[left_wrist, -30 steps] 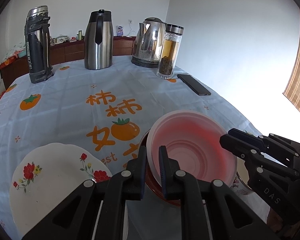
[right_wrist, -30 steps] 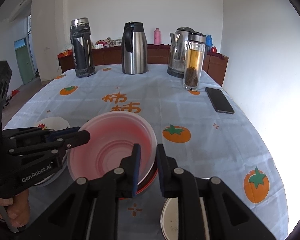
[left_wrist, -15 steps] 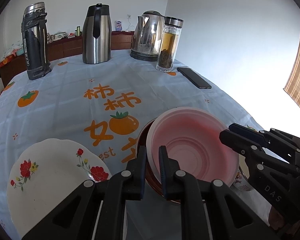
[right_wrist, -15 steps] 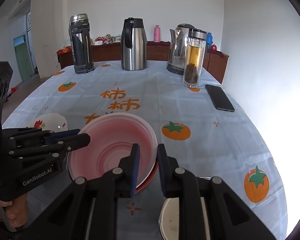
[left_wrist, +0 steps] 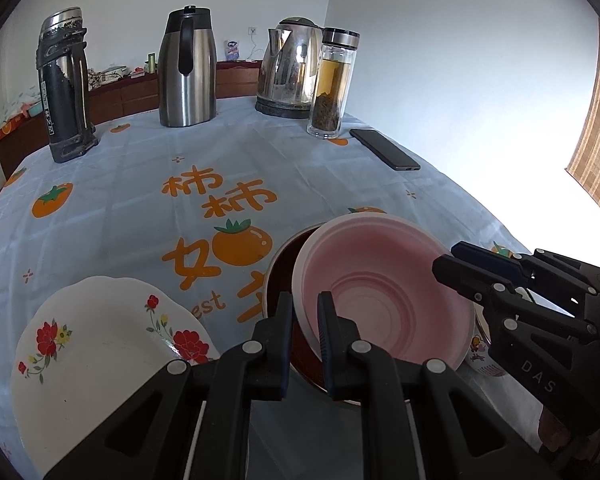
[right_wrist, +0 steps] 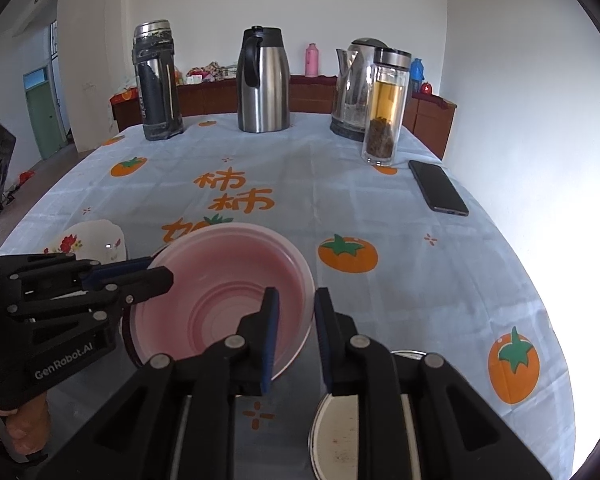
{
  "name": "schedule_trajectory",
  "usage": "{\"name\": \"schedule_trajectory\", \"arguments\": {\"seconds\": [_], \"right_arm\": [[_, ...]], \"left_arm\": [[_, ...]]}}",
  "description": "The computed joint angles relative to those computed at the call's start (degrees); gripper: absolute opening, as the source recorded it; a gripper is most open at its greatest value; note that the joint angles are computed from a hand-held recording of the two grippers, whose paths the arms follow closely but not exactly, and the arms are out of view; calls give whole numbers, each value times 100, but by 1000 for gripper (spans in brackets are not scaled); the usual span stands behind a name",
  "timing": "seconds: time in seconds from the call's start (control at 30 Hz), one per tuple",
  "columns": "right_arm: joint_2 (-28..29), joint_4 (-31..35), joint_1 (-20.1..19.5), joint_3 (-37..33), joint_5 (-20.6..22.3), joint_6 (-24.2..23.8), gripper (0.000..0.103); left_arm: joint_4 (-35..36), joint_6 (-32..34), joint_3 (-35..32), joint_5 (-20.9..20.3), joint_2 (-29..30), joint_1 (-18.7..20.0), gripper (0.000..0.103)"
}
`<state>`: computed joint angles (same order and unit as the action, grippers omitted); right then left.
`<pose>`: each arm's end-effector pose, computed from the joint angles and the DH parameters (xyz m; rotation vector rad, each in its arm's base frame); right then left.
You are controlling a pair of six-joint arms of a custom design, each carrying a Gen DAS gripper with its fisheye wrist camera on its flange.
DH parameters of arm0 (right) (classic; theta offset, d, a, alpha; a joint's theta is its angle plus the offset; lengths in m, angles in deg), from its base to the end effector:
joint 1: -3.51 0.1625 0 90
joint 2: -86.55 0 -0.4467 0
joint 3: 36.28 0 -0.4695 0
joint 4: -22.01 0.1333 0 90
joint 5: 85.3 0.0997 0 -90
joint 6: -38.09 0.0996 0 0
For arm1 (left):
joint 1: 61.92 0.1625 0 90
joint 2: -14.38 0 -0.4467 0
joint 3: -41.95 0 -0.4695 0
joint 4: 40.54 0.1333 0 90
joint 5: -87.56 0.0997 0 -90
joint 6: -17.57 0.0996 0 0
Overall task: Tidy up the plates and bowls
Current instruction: 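Lower the pink bowl with both grippers into the steel bowl, then open both grippers to release the pink bowl inside the steel bowl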
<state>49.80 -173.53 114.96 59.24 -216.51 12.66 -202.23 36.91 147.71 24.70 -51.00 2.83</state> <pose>0.3278 -0.6493 0.0496 0.5571 -2.2008 0.9392 -0.1263 -0.6867 0.2405 0.8235 2.4720 -0.7599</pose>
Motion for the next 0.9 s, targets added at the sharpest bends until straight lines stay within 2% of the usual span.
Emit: {"name": "schedule_trajectory", "arguments": {"seconds": [0.9], "right_arm": [[-1,2,-5,8,7,-16,20]], "left_arm": [[-76,45,16,-4,17,-1,14]]}}
